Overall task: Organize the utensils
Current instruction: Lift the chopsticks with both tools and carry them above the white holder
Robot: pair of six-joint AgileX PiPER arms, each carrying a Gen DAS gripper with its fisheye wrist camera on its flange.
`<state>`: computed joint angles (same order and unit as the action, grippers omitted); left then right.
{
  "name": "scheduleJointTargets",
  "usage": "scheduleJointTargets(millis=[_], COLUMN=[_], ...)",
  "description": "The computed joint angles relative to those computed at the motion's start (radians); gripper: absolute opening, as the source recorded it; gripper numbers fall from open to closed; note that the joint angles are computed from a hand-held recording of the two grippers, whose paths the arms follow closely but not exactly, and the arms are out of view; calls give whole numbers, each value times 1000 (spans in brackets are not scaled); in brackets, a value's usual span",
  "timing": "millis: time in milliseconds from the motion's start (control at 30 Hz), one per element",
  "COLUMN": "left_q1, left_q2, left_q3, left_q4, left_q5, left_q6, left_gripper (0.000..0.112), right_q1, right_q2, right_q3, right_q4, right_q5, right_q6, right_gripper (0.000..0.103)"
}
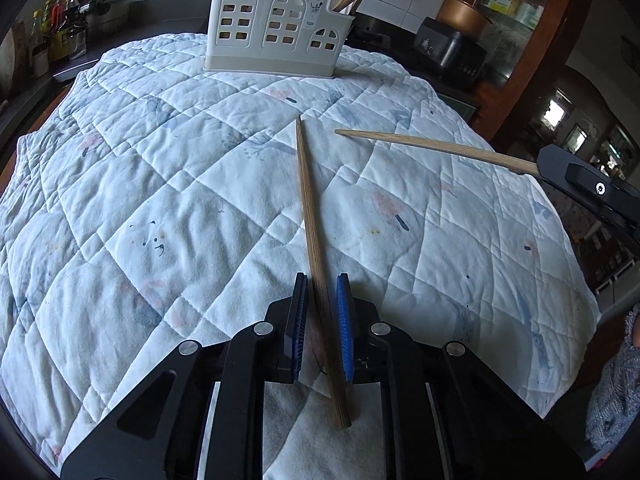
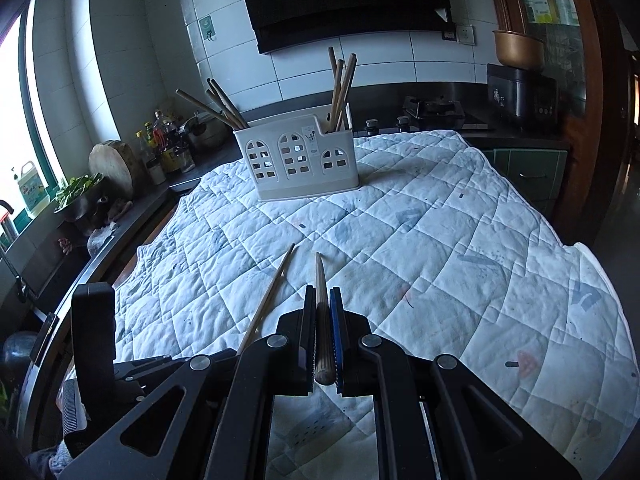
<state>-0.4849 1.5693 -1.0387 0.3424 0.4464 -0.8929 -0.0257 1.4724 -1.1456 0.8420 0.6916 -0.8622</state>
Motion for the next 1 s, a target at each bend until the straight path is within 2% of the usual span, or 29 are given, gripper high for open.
scheduleJointTargets(millis=[167, 367, 667, 933, 1000], left_q1=[-2, 8, 39, 157, 172], left_q2=[-1, -57, -134, -126, -115], left_q3=[-6, 9, -32, -133, -177], left_q4=[29, 39, 61, -225, -239], left_q5=[16, 7, 16, 24, 43], left_q6=[-18, -12, 49, 386, 430], left_gripper=[6, 6, 6, 6, 6], right_q1=[-3, -14, -25, -23, -17], right_q2=[1, -4, 39, 149, 185], right_q3=[-2, -21, -154, -405, -486], right_q4=[2, 1, -29, -89, -109], right_q5=[6, 17, 94, 234, 266], right_q6=[0, -8, 20, 107, 138], right_gripper=[7, 7, 7, 7, 7])
